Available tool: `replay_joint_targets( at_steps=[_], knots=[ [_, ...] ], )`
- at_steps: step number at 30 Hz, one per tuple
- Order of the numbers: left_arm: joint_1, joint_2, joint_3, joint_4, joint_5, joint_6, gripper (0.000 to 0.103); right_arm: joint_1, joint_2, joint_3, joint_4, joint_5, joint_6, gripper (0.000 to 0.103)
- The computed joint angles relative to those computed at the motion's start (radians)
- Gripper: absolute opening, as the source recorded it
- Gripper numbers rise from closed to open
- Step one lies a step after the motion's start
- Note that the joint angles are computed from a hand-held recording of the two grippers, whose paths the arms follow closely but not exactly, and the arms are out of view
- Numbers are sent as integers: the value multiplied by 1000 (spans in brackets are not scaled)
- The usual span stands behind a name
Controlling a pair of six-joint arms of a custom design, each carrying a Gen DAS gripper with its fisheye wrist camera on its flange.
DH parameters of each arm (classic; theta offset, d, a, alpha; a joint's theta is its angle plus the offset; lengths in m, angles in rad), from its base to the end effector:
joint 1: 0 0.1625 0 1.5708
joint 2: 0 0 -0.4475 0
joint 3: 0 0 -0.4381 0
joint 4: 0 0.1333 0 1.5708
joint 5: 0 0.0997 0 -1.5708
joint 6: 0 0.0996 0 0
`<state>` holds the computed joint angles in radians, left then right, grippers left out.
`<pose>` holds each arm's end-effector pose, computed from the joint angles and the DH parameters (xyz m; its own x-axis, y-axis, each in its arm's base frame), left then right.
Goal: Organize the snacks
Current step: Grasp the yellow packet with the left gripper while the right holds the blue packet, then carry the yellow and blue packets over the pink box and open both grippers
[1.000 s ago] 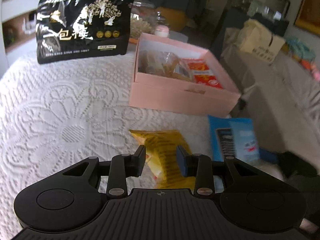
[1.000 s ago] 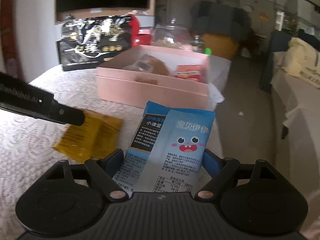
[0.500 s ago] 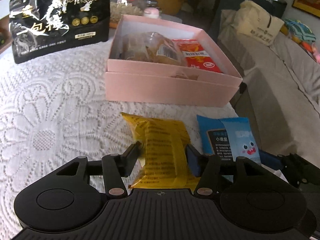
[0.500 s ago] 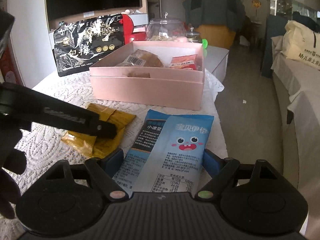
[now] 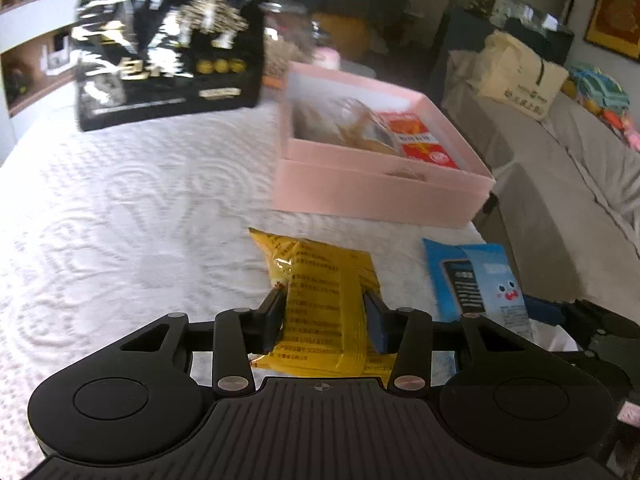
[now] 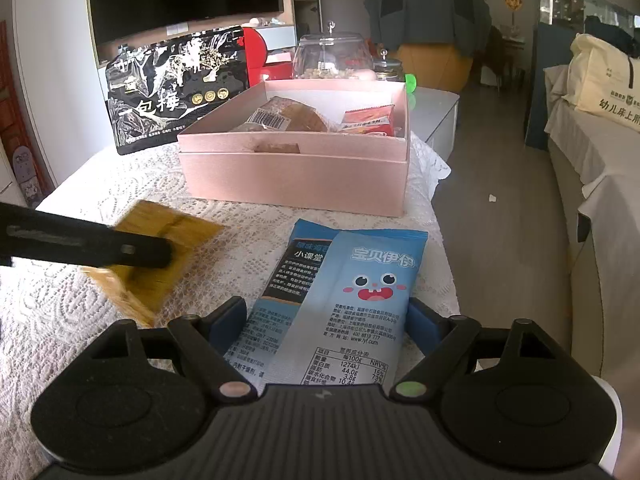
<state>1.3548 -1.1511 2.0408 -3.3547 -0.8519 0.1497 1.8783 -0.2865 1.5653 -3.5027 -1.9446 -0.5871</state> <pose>0.0702 -0.6082 0.2616 -0.8156 -0.2452 -0.5240 0.2587 0.6555 -0.7095 0.3015 -0.6292 -0.1437 -0.6615 -0.4778 0.5781 -0.7288 0.5913 -0.3452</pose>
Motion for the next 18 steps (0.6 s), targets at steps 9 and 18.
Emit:
replay_joint_targets(
  at_steps=[9,18],
  knots=[
    [17,-42,37,26,-51,-48,48,16,-47,16,164,47,41,85],
    [25,-29,39,26,-63,-62,48,25,-30,7,171,13,6,88]
  ],
)
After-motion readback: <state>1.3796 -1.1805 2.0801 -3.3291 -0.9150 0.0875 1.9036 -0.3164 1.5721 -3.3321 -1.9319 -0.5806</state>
